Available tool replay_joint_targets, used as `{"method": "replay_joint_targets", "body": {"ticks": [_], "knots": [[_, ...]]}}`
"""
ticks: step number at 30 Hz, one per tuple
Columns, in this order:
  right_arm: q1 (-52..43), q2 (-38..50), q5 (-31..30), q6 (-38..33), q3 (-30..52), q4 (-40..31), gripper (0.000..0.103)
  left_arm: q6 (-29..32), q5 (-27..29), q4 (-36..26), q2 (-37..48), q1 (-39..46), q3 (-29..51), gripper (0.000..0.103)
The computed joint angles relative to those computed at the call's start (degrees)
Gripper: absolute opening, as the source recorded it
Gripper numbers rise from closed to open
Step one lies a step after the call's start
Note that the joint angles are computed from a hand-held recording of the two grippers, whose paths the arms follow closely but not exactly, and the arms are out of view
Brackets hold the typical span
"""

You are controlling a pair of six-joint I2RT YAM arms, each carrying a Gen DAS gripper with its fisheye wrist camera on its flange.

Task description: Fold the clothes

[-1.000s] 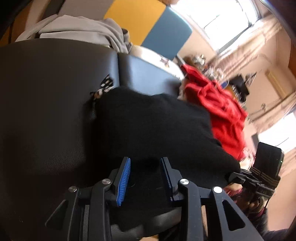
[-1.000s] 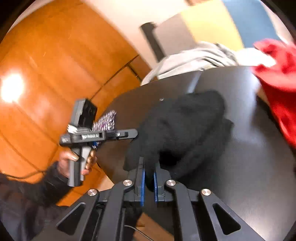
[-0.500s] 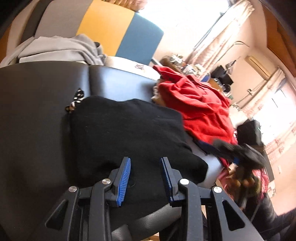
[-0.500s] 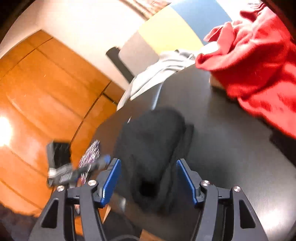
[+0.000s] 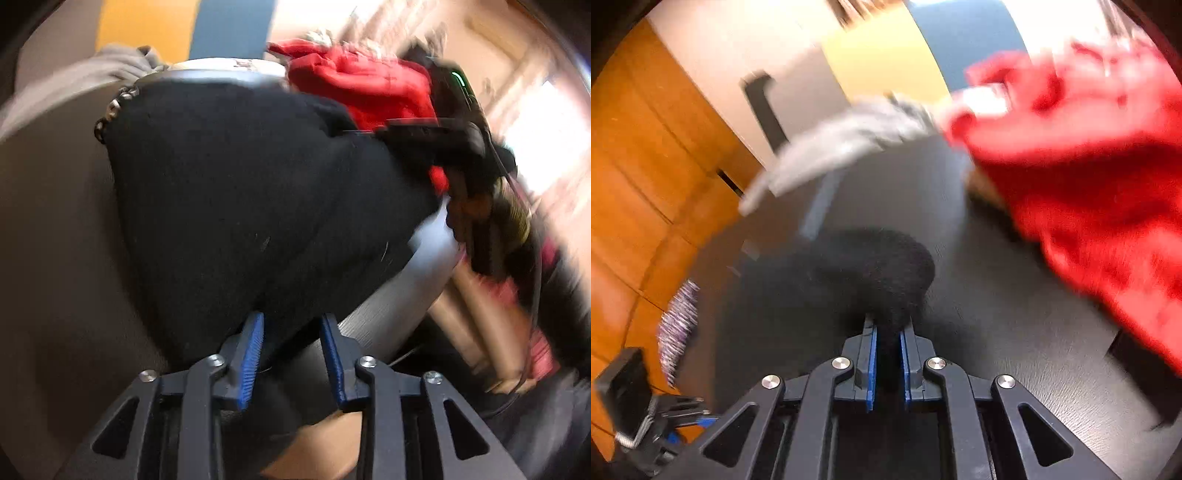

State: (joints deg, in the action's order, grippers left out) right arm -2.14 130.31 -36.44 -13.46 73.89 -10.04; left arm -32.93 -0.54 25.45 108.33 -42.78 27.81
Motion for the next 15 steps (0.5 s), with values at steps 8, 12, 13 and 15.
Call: {"method": "replay_joint_targets", "body": {"ticks": [8,12,13,15], "knots": [[-3.2,-9.2,-1.4,0.4,-10.6,8.8,0.04,-0.8,9.6,5.3,-13.1,6.8,-8.5,0.03],[-2.3,-19.6,-5.9,-9.9,-17.4,7.7,0.04,-2.8,11.7,8.1,-16.4,14.1,-8.7,0.031],[-1.1,-21.5,-6.2,-12.8,-18.8,7.0,0.04,-3.3,11.0,7.6,-15.9,15.5,-7.3,0.031],[2.0,-24.8,-4.6,-18.5,-22.7,7.0,0.04,-3.9,10.1,7.2,-12.8,17.8,-3.2,0.031]]}}
